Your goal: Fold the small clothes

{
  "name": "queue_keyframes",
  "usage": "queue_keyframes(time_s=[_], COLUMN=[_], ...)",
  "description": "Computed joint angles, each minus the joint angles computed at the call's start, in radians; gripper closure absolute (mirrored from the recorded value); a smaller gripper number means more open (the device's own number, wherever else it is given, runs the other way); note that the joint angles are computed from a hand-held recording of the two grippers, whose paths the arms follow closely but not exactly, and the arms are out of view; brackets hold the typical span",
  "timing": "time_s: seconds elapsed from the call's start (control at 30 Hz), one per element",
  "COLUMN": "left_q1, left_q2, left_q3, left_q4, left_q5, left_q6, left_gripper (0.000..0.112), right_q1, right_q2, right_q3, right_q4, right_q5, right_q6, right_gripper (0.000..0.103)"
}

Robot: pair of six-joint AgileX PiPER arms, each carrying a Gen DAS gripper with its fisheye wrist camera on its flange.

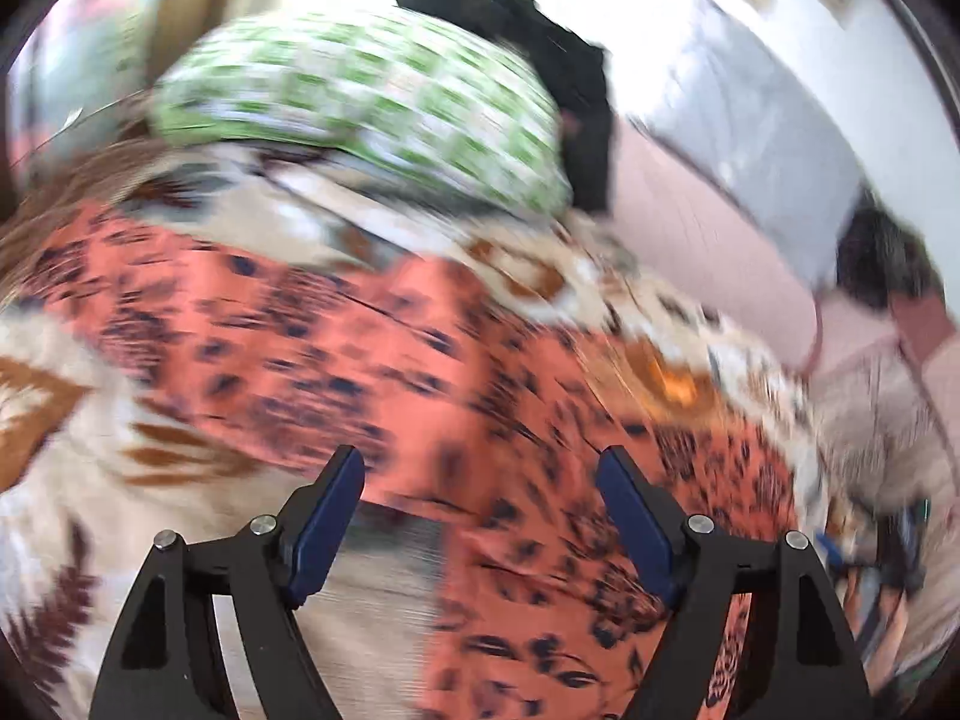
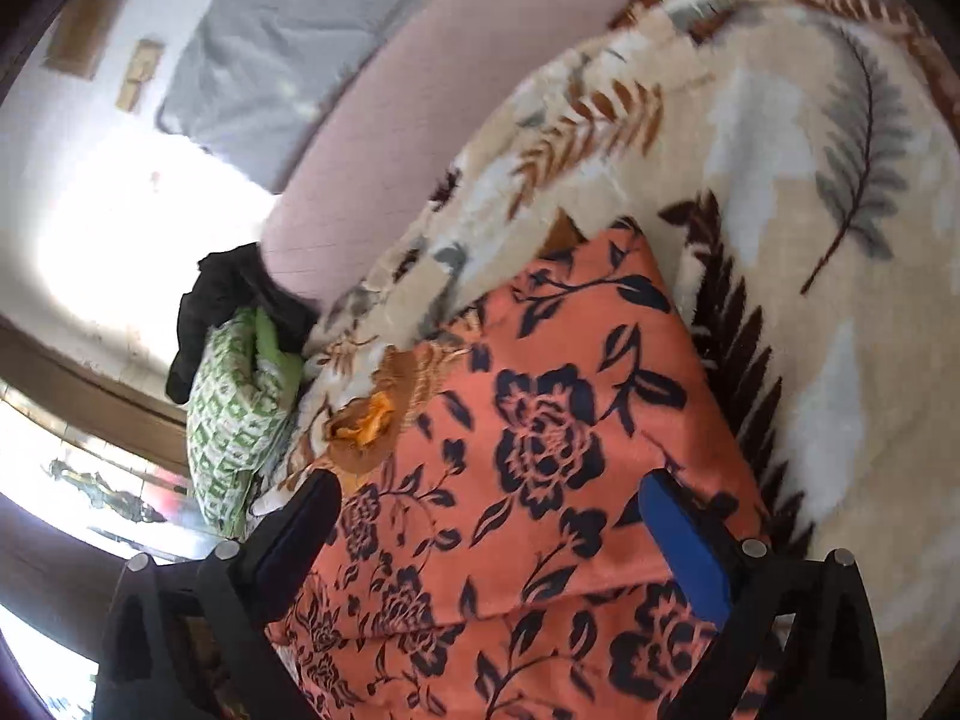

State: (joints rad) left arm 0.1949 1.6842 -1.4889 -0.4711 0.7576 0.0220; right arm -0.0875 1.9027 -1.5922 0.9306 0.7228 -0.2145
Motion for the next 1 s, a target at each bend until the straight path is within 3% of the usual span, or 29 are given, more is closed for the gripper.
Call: queue_keyframes(time_s=[0.17,0.27,0.4,0.53,0.57,0.6,0.63,0.7,0.8,0.9,1.0], left_q1=[0.392,0.474,0.496,0.474,0.465,0.459,0.465,0.459,0.351,0.18,-0.041], left_q2=[0.149,0.295,0.414,0.471,0.497,0.534,0.566,0.577,0.499,0.35,0.301], left_q3=[-0.044,-0.176,-0.31,-0.43,-0.481,-0.55,-0.604,-0.644,-0.692,-0.681,-0.821], left_q4=[-0.337,-0.341,-0.336,-0.233,-0.17,-0.091,-0.042,0.007,0.241,0.354,0.393], left_q5=[0.087,0.122,0.131,0.133,0.145,0.187,0.242,0.275,0.286,0.232,0.269], left_q6=[0.046,-0.025,-0.112,-0.226,-0.292,-0.373,-0.415,-0.483,-0.519,-0.441,-0.384], left_gripper=[0.033,0.033,0.038,0.041,0.06,0.1,0.107,0.108,0.108,0.108,0.108], right_q1=[0.105,0.15,0.173,0.175,0.172,0.169,0.168,0.158,0.143,0.12,0.089], right_q2=[-0.254,-0.328,-0.327,-0.311,-0.31,-0.308,-0.308,-0.312,-0.317,-0.326,-0.334], right_q3=[0.348,0.504,0.563,0.553,0.556,0.556,0.558,0.572,0.588,0.618,0.641], right_q4=[-0.067,-0.042,-0.032,-0.036,-0.029,-0.021,-0.015,0.018,0.073,0.178,0.27], right_q5=[-0.083,-0.156,-0.199,-0.21,-0.21,-0.208,-0.211,-0.217,-0.222,-0.222,-0.2], right_q6=[-0.073,-0.098,-0.091,-0.104,-0.115,-0.123,-0.129,-0.163,-0.214,-0.315,-0.389], right_gripper=[0.002,0.002,0.002,0.002,0.002,0.002,0.002,0.002,0.002,0.002,0.002])
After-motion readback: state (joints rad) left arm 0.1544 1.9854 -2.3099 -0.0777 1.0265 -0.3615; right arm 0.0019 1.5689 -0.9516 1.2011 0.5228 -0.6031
